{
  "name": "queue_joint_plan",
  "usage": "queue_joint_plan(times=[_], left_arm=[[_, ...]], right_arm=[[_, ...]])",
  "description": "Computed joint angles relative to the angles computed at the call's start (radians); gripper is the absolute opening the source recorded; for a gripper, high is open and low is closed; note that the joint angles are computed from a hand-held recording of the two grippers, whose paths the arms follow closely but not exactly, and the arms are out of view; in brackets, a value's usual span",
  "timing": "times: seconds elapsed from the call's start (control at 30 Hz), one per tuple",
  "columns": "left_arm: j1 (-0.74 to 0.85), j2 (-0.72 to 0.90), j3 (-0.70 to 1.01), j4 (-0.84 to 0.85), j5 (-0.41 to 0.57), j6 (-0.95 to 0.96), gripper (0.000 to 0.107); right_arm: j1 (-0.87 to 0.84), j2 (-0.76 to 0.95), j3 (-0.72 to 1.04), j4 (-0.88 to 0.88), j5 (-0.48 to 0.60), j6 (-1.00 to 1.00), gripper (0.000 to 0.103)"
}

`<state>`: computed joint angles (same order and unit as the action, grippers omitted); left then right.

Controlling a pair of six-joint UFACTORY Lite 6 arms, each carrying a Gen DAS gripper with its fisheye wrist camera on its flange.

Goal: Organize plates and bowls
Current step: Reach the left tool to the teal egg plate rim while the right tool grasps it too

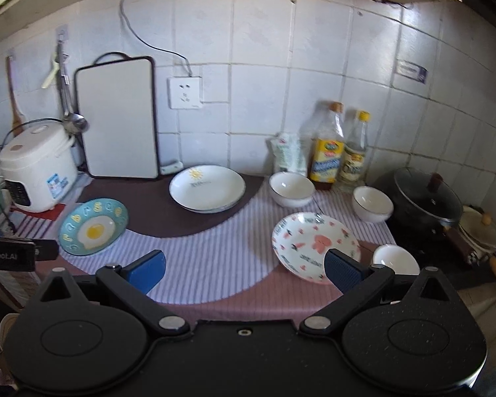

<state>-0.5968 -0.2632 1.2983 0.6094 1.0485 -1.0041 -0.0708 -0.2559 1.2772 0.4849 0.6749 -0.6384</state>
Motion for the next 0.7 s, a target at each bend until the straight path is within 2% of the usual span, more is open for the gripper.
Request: queue_joint_plan(times=[0.1, 0.17, 0.27, 0.37, 0.43, 0.53, 0.63, 0.7], left_arm=[[0.045, -0.05, -0.044, 0.029, -0.04, 0.014, 0.101], [0.117, -0.096, -0.082, -0.013, -0.108, 0.077, 0.1], [0.265, -0.164, -0.143, -0.137, -0.217, 0.211, 0.1], [0.386, -0.191, -0.198, -0.181, -0.286, 0.304, 0.1], [0.476, -0.19, -0.238, -0.21, -0.355, 0.365, 0.1], [0.618, -0.146, -0.279, -0.301, -0.464, 0.504, 0.095], [0.746, -0.07, -0.299, -0.459, -0.579, 0.698, 0.094], [0.808, 0.0, -0.302, -0.561, -0.64, 0.819, 0.093]], right_arm=[[0.002, 0.018, -0.03, 0.252, -0.03, -0.265, 0.103], [0.032, 0.048, -0.021, 0.362, -0.04, -0.386, 0.103], [0.118, 0.106, 0.018, 0.377, -0.094, -0.405, 0.103], [0.173, 0.182, 0.066, 0.423, -0.081, -0.492, 0.103], [0.196, 0.259, 0.122, 0.477, -0.03, -0.558, 0.102], [0.243, 0.403, 0.247, 0.457, 0.008, -0.519, 0.095], [0.282, 0.552, 0.364, 0.46, 0.032, -0.494, 0.094], [0.311, 0.623, 0.397, 0.49, 0.002, -0.512, 0.093]])
